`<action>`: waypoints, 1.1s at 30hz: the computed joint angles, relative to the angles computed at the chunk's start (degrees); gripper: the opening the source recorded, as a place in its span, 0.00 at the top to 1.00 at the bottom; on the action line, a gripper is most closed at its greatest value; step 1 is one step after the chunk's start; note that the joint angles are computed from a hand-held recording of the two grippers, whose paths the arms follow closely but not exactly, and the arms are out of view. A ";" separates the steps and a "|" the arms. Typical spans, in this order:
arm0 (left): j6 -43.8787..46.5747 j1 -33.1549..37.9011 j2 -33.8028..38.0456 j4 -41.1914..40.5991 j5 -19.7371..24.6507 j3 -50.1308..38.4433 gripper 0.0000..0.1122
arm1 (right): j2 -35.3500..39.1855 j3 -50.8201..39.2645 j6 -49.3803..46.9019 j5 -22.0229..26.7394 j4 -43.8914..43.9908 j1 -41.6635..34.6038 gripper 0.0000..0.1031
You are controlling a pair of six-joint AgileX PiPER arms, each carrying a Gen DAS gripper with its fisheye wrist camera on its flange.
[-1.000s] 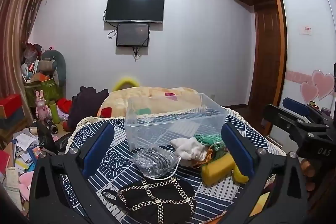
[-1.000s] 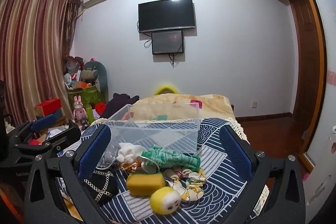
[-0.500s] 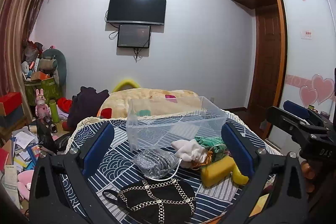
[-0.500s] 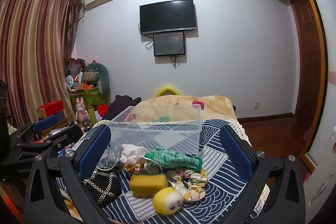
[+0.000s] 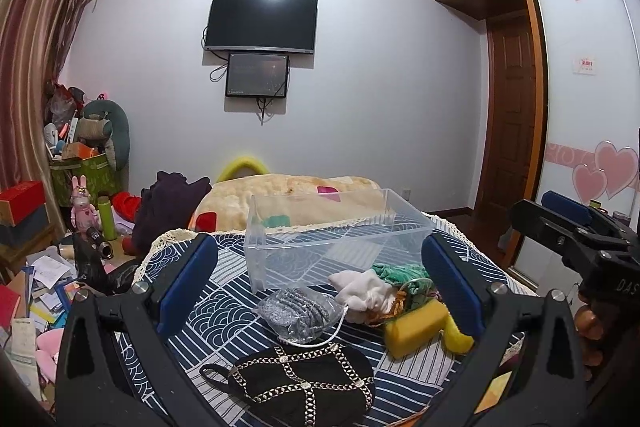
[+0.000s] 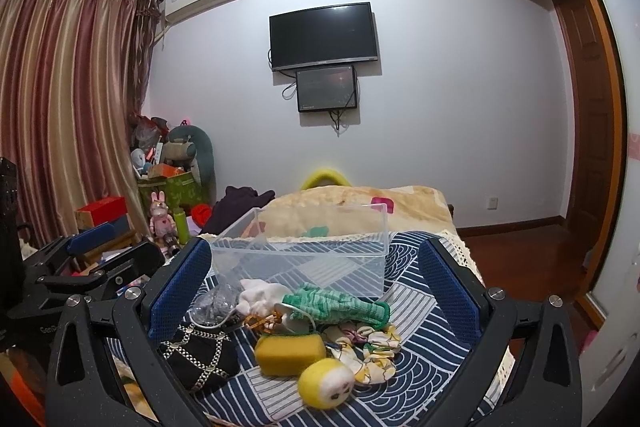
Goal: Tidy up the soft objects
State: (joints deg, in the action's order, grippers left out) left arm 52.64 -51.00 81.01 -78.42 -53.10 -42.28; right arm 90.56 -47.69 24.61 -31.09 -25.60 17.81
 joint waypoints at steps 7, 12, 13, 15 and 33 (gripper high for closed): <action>0.17 -0.14 -0.24 -0.11 -0.27 0.13 0.08 | 0.30 0.16 1.16 -0.74 -1.01 -0.25 0.00; 0.22 -0.31 -0.47 -0.12 -0.53 0.28 0.08 | 0.12 0.59 1.96 -1.32 -1.74 -0.47 0.00; 0.22 -0.31 -0.47 -0.12 -0.53 0.28 0.08 | 0.14 0.52 1.98 -1.27 -1.79 -0.48 0.00; 0.24 -0.31 -0.50 -0.14 -0.54 0.29 0.08 | 0.14 0.47 2.22 -1.27 -2.13 -0.47 0.00; 0.04 -0.39 -0.51 -0.06 -0.65 0.37 0.08 | 0.18 0.23 2.34 -1.10 -2.48 -0.45 0.00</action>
State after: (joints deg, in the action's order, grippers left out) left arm 52.68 -51.38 80.50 -78.47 -53.75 -41.91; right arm 90.74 -47.46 26.95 -32.19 -28.08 17.36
